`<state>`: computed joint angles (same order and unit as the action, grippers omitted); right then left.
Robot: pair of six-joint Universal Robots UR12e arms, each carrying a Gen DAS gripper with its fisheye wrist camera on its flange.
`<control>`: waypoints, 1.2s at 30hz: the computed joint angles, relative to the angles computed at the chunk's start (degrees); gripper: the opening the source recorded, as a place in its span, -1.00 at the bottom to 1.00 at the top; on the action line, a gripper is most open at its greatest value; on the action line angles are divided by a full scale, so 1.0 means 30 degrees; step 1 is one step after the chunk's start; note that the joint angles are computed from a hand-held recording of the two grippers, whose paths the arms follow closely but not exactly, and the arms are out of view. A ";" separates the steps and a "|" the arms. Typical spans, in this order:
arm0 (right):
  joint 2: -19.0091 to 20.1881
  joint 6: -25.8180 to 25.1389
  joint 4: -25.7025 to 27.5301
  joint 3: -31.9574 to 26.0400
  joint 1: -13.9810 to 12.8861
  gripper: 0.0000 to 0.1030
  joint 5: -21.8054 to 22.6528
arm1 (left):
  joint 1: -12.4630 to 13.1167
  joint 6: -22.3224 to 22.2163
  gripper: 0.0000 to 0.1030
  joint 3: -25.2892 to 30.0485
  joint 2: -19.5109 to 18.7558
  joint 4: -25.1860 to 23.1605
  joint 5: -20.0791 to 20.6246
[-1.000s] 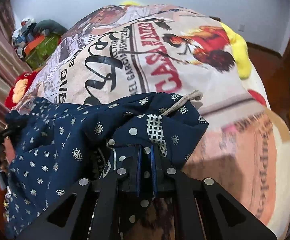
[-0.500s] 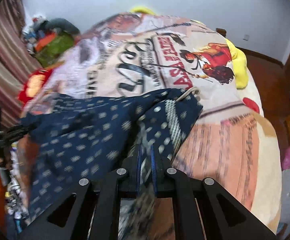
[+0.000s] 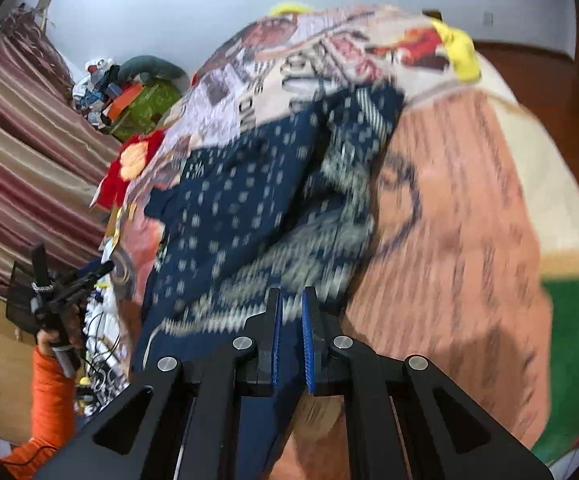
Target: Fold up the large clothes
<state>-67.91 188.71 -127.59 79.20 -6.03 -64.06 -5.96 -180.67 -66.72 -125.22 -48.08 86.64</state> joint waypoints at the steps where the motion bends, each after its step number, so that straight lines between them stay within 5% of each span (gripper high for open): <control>1: -0.0129 0.0070 0.0107 0.0197 0.0056 -0.89 -0.0128 | 0.0106 -0.0364 0.38 -0.0459 0.0177 -0.0122 -0.0326; 11: -0.0885 0.1247 -0.0929 0.1722 0.0249 -0.88 -0.1164 | 0.0423 -0.1776 0.38 -0.2417 0.0452 -0.1639 -0.2899; 17: -0.0861 0.2310 -0.1661 0.2062 0.0154 -0.82 -0.0481 | -0.0026 -0.1988 0.48 -0.2390 0.0169 -0.1072 -0.1889; 19: -0.0781 0.2237 -0.1690 0.2019 0.0086 -0.56 0.0126 | -0.0140 -0.1792 0.48 -0.2281 0.0099 -0.1120 -0.1737; 21: -0.0704 0.2322 -0.2140 0.2084 -0.0043 0.36 0.1551 | -0.0200 -0.1752 0.48 -0.2214 0.0059 -0.1116 -0.1724; 23: -0.0493 0.1513 -0.1948 0.1831 0.0018 0.86 0.3007 | -0.0242 -0.1898 0.47 -0.2145 0.0005 -0.1061 -0.1745; 27: -0.0260 -0.1038 -0.1447 0.1130 0.1017 0.90 -0.0058 | -0.0202 -0.2020 0.37 -0.2215 0.0053 -0.0957 -0.1756; 31: -0.0309 -0.1764 -0.2100 0.1315 0.1449 0.89 -0.1513 | -0.0175 -0.1867 0.00 -0.2250 0.0122 -0.0939 -0.1923; 33: -0.0390 -0.2343 -0.2711 0.1589 0.1656 0.71 -0.2300 | -0.0141 -0.1727 -0.51 -0.2242 0.0181 -0.1091 -0.2177; 36: -0.0483 -0.3371 -0.3482 0.1892 0.1985 0.23 -0.4204 | -0.0081 -0.1866 -0.76 -0.2293 0.0243 -0.1030 -0.3009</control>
